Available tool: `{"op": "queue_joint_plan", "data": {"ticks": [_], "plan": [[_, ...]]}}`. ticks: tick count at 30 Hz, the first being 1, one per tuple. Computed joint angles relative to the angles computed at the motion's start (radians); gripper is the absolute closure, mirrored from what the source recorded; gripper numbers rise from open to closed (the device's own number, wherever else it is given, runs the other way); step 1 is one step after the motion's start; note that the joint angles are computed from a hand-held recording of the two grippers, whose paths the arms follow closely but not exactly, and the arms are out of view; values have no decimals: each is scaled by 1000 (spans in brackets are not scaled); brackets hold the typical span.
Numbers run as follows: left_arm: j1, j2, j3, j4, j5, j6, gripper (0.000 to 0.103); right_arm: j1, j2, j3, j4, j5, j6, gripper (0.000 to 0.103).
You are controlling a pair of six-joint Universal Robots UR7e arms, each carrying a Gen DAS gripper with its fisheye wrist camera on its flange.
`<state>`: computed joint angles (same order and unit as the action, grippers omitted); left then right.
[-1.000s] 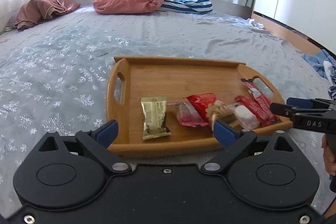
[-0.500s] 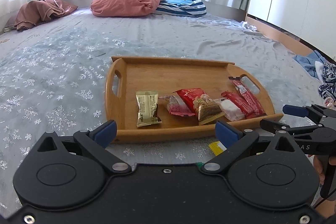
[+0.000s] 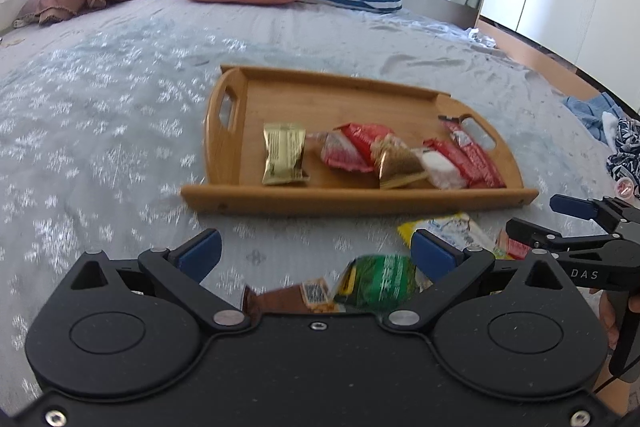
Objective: Organize snacks
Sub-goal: 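Move both open tools back over the snack pile, then grasp the brown chocolate packet with left tool while right tool grasps the red-white wafer packet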
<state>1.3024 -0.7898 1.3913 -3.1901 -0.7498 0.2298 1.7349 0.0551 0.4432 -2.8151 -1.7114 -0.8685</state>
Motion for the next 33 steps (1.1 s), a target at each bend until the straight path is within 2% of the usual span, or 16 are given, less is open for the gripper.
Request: {"op": "queue_joint_plan", "data": {"ticks": [12,17,30,33], "plan": [[10,13,27,-15,32,-20,2,-20,-31,75,-30,-24,37,4],[12,27,42,-73,27,34,2,-21,-17,67,-29,-40,24,2],[9,67,59,-189,70,147,2,-23,-15,85,-62,-42,9,0],[9,69,70,-214,66,161,7,-23,-13,87,-72,-45,0,0]]}}
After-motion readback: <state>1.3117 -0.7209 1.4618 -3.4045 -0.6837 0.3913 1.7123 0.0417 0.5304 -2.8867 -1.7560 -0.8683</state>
